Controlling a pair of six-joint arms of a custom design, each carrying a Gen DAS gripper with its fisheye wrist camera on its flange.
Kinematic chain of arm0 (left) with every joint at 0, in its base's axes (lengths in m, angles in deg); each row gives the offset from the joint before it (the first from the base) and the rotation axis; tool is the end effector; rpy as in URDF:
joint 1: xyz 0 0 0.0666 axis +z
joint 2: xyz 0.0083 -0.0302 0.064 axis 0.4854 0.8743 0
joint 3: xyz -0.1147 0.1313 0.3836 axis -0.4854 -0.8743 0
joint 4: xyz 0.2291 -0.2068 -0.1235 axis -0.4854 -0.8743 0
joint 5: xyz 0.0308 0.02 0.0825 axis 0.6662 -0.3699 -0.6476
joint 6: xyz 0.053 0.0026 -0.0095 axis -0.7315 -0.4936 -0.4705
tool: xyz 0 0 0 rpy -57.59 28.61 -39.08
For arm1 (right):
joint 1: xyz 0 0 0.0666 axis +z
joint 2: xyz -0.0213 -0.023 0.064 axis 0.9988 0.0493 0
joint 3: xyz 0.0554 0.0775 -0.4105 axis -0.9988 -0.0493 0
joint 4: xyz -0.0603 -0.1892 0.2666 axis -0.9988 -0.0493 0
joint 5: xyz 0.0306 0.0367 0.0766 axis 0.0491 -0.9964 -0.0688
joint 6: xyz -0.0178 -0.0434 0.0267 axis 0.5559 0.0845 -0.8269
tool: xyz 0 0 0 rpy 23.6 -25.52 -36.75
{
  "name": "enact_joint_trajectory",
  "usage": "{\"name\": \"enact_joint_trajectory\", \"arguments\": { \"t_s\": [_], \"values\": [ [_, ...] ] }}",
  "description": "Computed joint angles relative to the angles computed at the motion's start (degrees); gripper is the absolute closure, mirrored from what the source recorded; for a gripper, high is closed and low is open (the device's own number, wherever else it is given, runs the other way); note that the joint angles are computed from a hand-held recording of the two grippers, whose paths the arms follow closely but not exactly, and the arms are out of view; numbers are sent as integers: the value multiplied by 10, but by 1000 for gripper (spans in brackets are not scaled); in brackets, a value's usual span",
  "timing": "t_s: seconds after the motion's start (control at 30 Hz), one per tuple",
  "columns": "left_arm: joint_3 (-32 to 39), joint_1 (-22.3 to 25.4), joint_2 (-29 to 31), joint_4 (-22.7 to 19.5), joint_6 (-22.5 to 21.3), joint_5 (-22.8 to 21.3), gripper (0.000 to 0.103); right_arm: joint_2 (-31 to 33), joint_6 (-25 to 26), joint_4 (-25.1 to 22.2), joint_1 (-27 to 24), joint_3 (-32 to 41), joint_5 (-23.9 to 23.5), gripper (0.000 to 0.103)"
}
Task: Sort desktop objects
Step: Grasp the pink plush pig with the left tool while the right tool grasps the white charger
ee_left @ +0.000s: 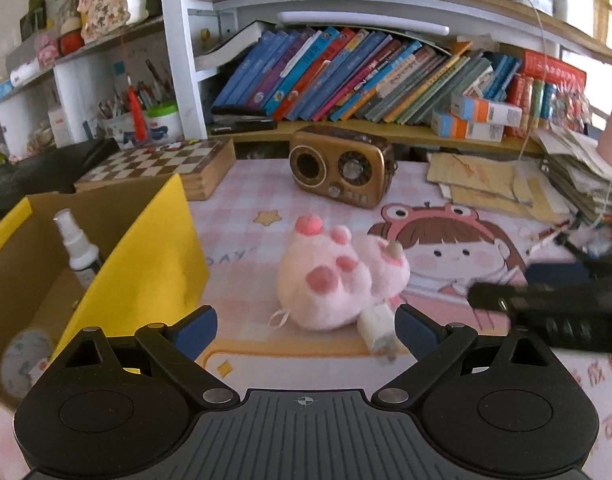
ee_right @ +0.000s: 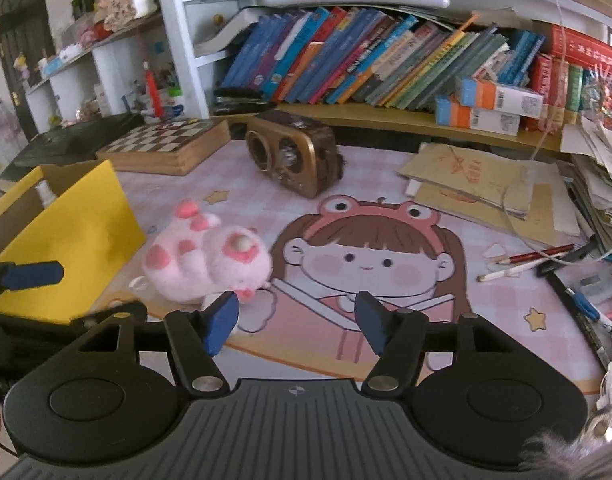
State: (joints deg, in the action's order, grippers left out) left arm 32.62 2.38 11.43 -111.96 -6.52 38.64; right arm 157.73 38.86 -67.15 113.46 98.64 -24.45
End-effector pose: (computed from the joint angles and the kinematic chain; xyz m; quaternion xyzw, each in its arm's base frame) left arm 0.3108 -0.1474 0.4610 0.1009 0.9000 -0.0217 0.4235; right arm 0.3103 0.1462 0.4456 -0.0288 0.9041 0.0888 0.4171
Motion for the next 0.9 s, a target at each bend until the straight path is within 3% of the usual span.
{"name": "enact_joint_trajectory", "arguments": {
  "t_s": [0.3, 0.4, 0.6, 0.77, 0.87, 0.9],
  "values": [
    [29, 16, 61, 16, -2, 39, 6, -16, -2, -31, -20, -27, -9, 41],
    [33, 25, 81, 30, 1, 72, 6, -17, -6, -36, -18, -32, -16, 41],
    [33, 34, 111, 58, -2, 85, 2, -16, 5, -32, -5, -32, -22, 41],
    [55, 33, 142, 20, 18, 89, 2, -9, 11, -33, -2, -27, -31, 41],
    [39, 34, 135, 43, 11, 96, 6, -5, 20, -31, 1, -24, -32, 41],
    [34, 35, 132, 53, 9, 101, 11, -4, 24, -30, 1, -24, -32, 41]
  ]
}}
